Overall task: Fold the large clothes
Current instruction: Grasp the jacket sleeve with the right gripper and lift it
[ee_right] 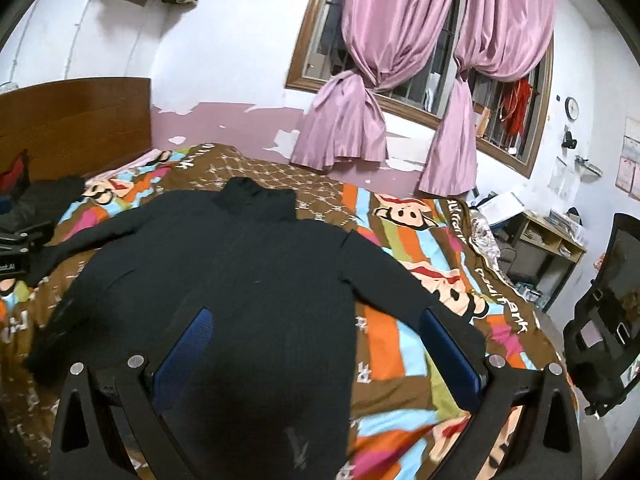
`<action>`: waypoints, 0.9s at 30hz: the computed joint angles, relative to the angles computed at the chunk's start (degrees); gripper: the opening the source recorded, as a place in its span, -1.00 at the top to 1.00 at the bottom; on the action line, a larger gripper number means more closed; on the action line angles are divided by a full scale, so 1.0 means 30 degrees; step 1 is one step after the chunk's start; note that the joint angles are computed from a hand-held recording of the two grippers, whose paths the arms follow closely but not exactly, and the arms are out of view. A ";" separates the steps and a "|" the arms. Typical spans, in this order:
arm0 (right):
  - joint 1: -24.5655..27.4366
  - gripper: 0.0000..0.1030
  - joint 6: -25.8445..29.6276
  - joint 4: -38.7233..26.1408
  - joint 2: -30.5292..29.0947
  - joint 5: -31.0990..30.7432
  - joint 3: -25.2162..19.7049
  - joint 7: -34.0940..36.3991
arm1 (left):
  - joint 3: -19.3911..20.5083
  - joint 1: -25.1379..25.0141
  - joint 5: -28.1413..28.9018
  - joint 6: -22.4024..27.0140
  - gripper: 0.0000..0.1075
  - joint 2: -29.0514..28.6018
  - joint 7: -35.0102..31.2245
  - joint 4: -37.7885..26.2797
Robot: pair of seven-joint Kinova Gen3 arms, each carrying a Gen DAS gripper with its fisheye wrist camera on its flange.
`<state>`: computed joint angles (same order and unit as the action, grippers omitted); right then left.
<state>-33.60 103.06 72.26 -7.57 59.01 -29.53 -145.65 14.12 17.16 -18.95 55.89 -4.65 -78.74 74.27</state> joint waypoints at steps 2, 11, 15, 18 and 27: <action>0.0517 -1.00 -0.0374 0.0147 -0.0018 -0.0310 0.0844 0.0292 | 0.0359 0.0212 -0.0662 -0.0287 -0.89 0.0628 0.0461 -0.0233; 0.4107 -1.00 -0.5520 0.3261 -0.1827 -0.5341 0.5725 0.2745 | -0.0225 0.3268 -0.2967 0.0571 -0.89 0.4793 0.1984 -0.2930; 0.5037 -1.00 -0.8557 0.5167 -0.3060 -0.6638 0.7378 0.3092 | -0.0816 0.4367 -0.2666 0.1129 -0.89 0.6769 0.1472 -0.4591; 0.5017 -1.00 -1.0887 0.5877 -0.3592 -0.7976 0.9924 0.3427 | -0.1117 0.4942 -0.2042 0.1486 -0.89 0.8256 0.0590 -0.5960; 0.9037 -1.00 -1.5527 0.7607 -0.3166 -1.2522 1.4533 0.4650 | -0.1120 0.5476 0.1696 0.2371 -0.89 1.2952 -0.2567 -1.1535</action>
